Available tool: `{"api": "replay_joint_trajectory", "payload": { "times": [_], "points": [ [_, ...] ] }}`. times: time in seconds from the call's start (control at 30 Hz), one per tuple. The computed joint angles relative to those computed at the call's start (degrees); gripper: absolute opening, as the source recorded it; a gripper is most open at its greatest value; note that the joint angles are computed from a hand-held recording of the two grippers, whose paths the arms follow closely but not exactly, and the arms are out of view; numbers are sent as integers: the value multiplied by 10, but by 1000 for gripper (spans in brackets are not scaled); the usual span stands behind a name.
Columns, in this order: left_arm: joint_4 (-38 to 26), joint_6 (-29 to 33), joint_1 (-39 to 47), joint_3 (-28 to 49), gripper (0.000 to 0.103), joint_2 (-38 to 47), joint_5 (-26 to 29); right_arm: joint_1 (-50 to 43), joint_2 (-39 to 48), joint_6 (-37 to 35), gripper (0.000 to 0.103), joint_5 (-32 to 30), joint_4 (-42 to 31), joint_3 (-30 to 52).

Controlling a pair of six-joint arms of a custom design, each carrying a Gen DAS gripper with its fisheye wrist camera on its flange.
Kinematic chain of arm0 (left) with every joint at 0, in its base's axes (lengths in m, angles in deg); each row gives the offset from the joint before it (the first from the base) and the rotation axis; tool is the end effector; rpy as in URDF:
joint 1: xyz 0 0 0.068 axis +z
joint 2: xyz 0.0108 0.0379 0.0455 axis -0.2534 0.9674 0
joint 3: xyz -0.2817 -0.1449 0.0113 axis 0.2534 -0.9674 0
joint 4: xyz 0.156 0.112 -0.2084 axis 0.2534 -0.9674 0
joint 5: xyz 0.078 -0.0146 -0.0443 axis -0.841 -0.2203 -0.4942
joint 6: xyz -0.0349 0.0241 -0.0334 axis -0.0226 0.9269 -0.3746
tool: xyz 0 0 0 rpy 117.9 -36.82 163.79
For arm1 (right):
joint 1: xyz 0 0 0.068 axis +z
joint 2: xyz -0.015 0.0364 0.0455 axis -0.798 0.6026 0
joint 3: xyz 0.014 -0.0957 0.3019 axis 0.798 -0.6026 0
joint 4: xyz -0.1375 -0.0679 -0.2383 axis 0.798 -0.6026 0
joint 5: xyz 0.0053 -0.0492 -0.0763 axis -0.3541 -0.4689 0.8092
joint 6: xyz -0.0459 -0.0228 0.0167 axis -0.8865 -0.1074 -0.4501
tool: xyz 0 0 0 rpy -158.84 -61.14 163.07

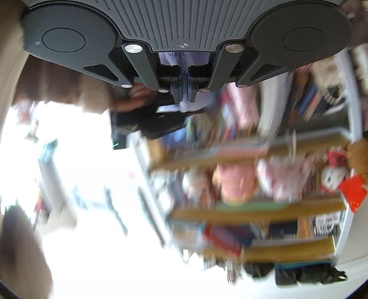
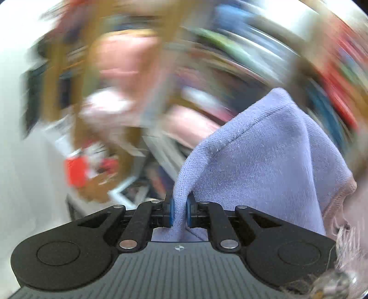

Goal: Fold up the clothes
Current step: 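Grasp the sweater with the right gripper while the left gripper lifts it, then lay the sweater flat on the mat and open both grippers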

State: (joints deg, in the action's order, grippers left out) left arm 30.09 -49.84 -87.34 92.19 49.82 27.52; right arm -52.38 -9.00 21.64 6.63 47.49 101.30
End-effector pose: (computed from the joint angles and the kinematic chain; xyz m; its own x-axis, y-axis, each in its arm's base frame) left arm 0.0808 -0.1867 0.3453 0.2838 0.1233 -0.9509 0.5183 0.8146 0.2603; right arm 0.2773 0.0223 0.3800 -0.3329 0.7043 -0.6269 -0.4897 0.4390 0.7533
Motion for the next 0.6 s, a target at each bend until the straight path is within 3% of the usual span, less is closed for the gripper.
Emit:
{"api": "replay_joint_trajectory", "payload": {
  "times": [0.1,0.3,0.47,0.6],
  "points": [
    [-6,-56,31,-3,4,-31,69,21,-6,-162,9,-26,-132,117],
    [-229,-249,144,-38,5,-45,73,126,110,-336,10,37,-404,225],
    [-362,-416,219,-92,0,17,65,214,279,-368,10,183,-548,234],
    [-426,-473,265,-97,0,31,93,270,336,-356,10,218,-532,236]
  ]
}}
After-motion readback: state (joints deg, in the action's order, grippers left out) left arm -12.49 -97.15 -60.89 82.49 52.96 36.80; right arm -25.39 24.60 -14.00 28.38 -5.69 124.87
